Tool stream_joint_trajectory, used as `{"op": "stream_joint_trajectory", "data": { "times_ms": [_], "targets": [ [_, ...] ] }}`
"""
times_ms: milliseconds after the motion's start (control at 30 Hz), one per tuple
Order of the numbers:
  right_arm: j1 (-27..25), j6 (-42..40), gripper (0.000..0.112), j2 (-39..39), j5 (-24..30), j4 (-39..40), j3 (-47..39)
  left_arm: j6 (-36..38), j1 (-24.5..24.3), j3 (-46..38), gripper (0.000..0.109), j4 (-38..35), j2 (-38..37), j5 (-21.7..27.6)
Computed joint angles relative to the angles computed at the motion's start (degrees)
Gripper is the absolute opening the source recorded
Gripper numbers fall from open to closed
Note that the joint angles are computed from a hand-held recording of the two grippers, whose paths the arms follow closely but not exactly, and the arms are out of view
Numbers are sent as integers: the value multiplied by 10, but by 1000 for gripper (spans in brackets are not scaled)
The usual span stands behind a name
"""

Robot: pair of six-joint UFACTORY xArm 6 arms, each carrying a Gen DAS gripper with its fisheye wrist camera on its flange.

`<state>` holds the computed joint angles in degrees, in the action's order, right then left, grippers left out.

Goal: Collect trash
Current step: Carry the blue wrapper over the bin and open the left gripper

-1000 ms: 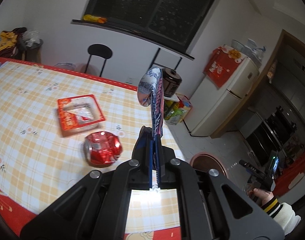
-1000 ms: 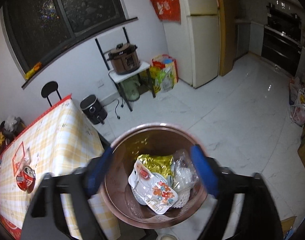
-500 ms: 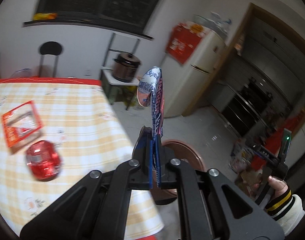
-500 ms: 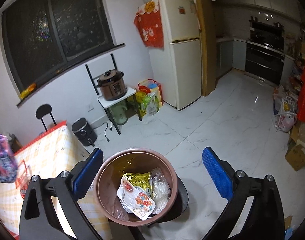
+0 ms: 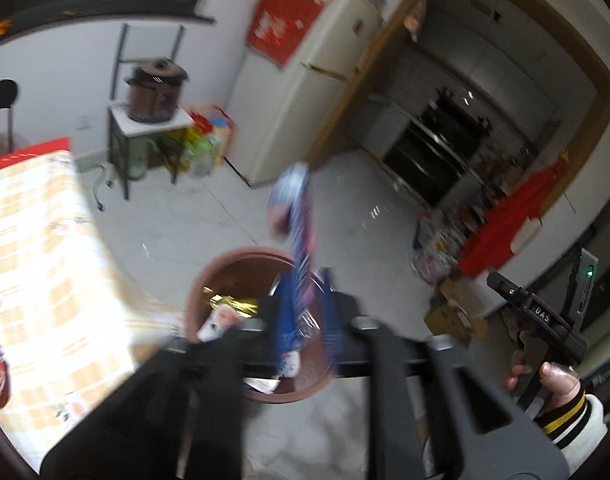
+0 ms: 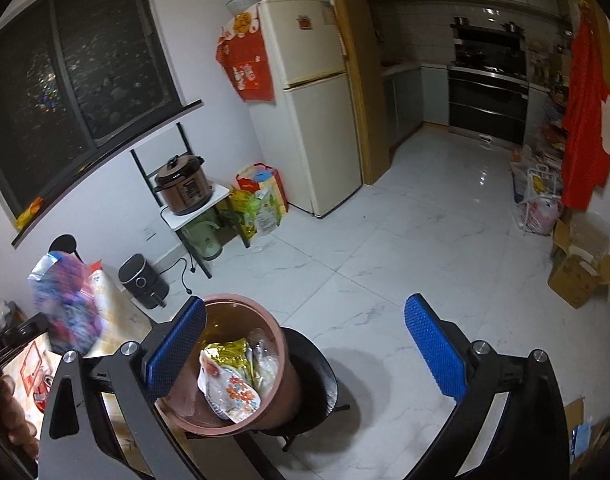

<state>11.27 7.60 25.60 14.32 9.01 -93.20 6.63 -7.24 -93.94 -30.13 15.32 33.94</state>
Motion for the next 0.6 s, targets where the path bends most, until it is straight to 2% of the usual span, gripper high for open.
{"op": "stream_joint_trajectory", "data": {
  "times_ms": [33, 133, 167, 233, 300, 467, 600],
  "targets": [
    [-1, -4, 98, 1, 0, 6, 0, 1, -1, -14, 51, -1, 9, 6],
    [1, -22, 98, 4, -2, 25, -1, 0, -5, -26, 56, 17, 14, -6],
    [2, -34, 98, 6, -2, 39, -4, -1, -5, -23, 59, 22, 9, -11],
    [6, -47, 98, 10, -2, 54, -10, -6, -2, -2, 71, 28, -12, -31],
    [12, -66, 98, 21, 2, 75, -27, -25, 7, 26, 77, 47, -36, -49],
    [26, -104, 98, 50, 22, 113, -81, -104, 46, 123, 80, 116, -121, -84],
    [48, -132, 98, 78, 44, 137, -133, -200, 104, 218, 80, 192, -215, -106]
  ]
}}
